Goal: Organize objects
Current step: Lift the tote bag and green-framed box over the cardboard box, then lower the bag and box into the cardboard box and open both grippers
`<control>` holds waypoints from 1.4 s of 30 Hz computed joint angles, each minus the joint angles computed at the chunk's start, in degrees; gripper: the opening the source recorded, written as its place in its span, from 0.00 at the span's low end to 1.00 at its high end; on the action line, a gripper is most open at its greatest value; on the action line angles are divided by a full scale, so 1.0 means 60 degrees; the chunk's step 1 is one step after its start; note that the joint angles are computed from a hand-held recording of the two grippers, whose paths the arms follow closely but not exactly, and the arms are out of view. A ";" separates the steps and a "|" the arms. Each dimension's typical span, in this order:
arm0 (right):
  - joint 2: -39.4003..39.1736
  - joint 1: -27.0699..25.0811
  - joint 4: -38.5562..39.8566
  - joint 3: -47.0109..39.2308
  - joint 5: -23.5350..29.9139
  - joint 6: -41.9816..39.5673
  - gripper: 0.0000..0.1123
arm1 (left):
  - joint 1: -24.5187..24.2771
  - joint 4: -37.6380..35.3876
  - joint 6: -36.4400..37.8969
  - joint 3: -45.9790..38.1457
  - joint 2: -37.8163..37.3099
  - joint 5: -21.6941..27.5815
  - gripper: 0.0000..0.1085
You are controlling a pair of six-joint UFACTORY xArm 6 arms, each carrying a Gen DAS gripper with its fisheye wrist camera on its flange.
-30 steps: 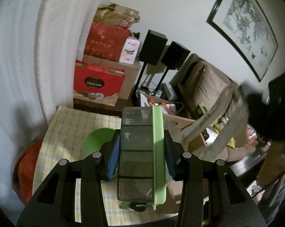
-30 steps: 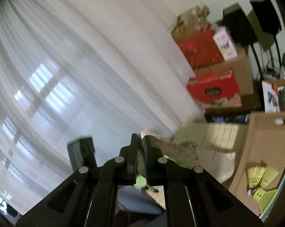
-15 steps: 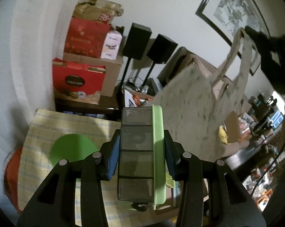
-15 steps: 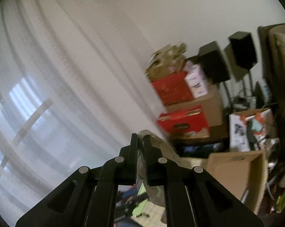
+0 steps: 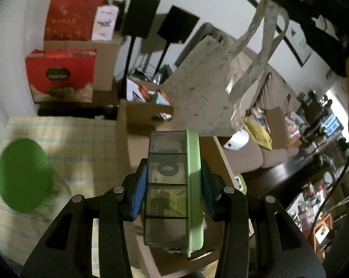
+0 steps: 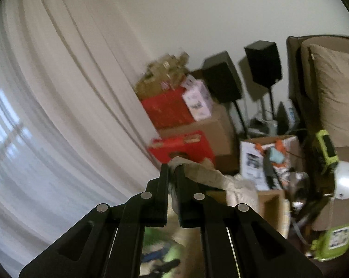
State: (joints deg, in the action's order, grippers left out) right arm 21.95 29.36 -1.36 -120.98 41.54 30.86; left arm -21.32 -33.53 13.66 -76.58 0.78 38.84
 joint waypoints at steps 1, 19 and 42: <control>-0.0251 0.0010 -0.0028 0.0565 -0.0149 -0.0028 0.05 | -0.0075 -0.0009 -0.0017 -0.0005 0.0085 0.0015 0.36; -0.3156 0.0406 0.0363 0.7949 -0.2148 0.0166 0.05 | -0.0700 0.0835 -0.0808 0.0307 0.0971 -0.0133 0.36; -0.3527 0.1642 -0.3904 0.9209 0.0248 0.3289 0.34 | -0.1340 0.3336 -0.1458 0.0848 0.0933 0.0082 0.36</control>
